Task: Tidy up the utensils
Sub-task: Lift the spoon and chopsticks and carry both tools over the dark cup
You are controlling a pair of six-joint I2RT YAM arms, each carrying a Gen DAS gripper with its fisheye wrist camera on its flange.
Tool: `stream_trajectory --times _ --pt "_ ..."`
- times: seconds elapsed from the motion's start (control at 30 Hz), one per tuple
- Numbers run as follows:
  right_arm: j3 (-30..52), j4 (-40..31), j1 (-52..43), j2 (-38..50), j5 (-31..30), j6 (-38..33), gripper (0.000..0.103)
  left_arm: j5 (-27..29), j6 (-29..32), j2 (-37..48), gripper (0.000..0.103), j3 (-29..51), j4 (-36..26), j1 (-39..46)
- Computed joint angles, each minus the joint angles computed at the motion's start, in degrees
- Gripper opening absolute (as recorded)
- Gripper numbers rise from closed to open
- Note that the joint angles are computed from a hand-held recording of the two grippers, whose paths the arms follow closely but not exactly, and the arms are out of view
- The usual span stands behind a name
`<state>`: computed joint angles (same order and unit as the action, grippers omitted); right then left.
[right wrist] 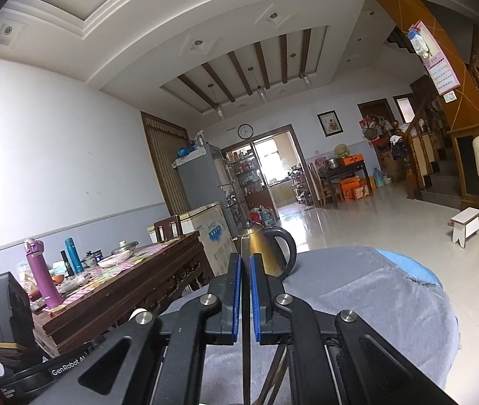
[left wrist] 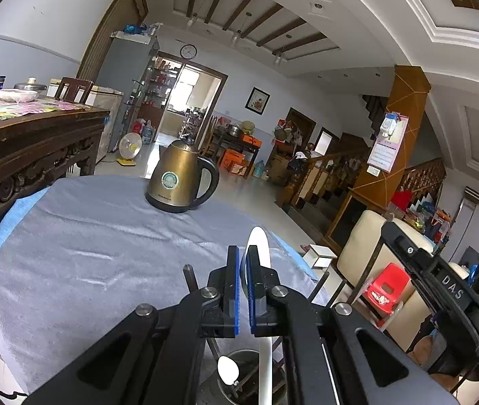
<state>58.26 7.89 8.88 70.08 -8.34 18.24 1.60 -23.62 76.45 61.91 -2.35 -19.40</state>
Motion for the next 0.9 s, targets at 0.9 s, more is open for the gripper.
stream_trajectory --times 0.9 --pt "-4.7 0.3 -4.4 2.7 -7.5 0.2 0.007 -12.1 2.2 7.8 0.004 -7.1 23.3 -7.2"
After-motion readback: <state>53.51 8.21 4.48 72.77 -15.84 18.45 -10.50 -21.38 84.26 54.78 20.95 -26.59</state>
